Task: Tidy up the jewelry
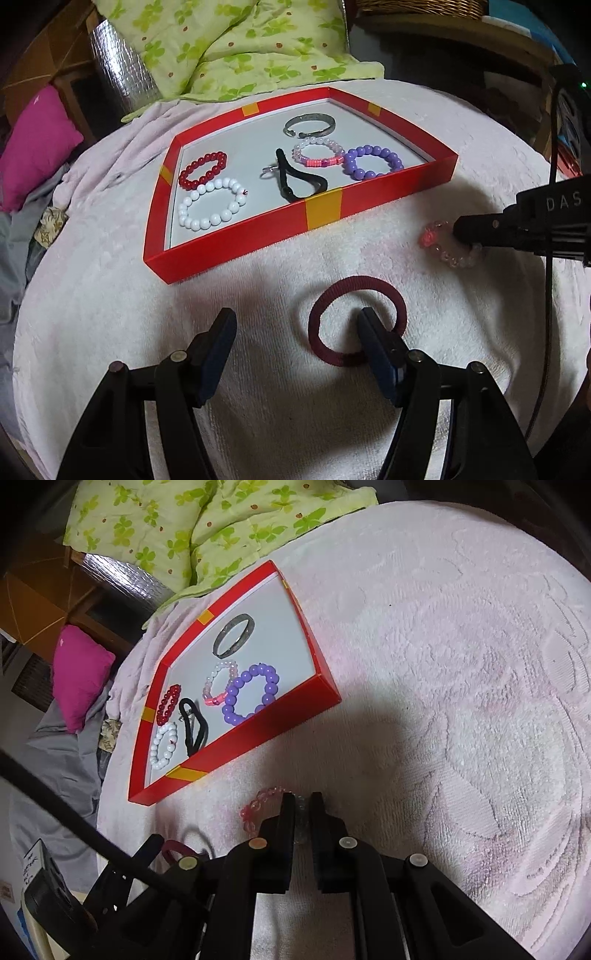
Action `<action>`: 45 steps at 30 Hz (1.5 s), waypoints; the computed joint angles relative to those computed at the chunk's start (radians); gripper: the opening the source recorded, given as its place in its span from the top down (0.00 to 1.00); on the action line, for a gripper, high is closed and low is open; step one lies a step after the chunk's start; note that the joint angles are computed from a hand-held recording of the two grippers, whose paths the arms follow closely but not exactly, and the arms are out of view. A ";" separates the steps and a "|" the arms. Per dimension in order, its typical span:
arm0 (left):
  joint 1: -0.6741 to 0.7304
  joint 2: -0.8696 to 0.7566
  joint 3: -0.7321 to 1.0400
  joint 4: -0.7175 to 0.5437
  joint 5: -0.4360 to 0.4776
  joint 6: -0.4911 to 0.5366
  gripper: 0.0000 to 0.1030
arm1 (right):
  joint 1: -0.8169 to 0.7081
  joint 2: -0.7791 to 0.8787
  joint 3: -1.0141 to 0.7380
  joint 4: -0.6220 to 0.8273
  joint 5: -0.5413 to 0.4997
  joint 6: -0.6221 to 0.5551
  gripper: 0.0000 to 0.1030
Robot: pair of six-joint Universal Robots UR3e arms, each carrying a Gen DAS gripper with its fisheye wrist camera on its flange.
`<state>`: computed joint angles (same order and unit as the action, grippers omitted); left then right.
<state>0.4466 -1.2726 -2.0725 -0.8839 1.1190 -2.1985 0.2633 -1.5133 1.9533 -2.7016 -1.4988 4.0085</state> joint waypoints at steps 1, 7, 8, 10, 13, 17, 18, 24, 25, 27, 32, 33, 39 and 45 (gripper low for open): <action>-0.003 -0.006 0.003 0.005 0.001 -0.001 0.33 | -0.002 -0.002 0.004 -0.004 0.004 -0.001 0.90; -0.006 -0.010 -0.001 0.015 0.002 -0.001 0.33 | -0.002 -0.006 0.008 -0.005 0.005 -0.008 0.90; -0.006 -0.012 -0.002 0.017 0.002 -0.002 0.33 | -0.001 -0.007 0.009 -0.004 0.003 -0.010 0.90; -0.003 -0.018 0.003 0.009 -0.002 -0.002 0.33 | -0.001 -0.005 0.008 -0.005 0.003 -0.011 0.89; -0.003 -0.023 0.004 0.009 -0.004 -0.006 0.33 | -0.002 -0.004 0.011 -0.013 0.005 -0.013 0.89; 0.005 -0.019 -0.020 0.040 -0.016 -0.017 0.31 | 0.002 -0.001 0.014 -0.024 0.001 -0.014 0.89; 0.008 -0.018 -0.026 0.052 -0.015 -0.027 0.29 | 0.003 0.000 0.013 -0.023 -0.001 -0.014 0.89; 0.032 -0.027 -0.052 0.097 -0.030 -0.068 0.14 | 0.001 -0.001 0.019 -0.032 0.002 -0.018 0.89; 0.030 -0.032 -0.056 0.116 -0.023 -0.079 0.11 | 0.001 0.000 0.018 -0.032 0.002 -0.018 0.89; 0.026 -0.077 -0.013 0.088 0.006 -0.132 0.00 | 0.002 0.000 0.018 -0.033 0.001 -0.018 0.89; 0.047 -0.100 0.046 -0.022 -0.023 -0.096 0.00 | 0.000 -0.002 0.019 -0.030 0.003 -0.020 0.89; 0.053 -0.102 0.058 -0.048 -0.029 -0.085 0.00 | -0.002 -0.002 0.019 -0.030 0.006 -0.021 0.89; 0.040 -0.118 0.129 -0.118 0.000 -0.051 0.00 | -0.004 -0.004 0.012 -0.019 0.010 -0.028 0.89; 0.047 -0.017 0.023 -0.029 -0.024 0.052 0.00 | -0.008 -0.011 0.028 -0.032 0.023 -0.034 0.89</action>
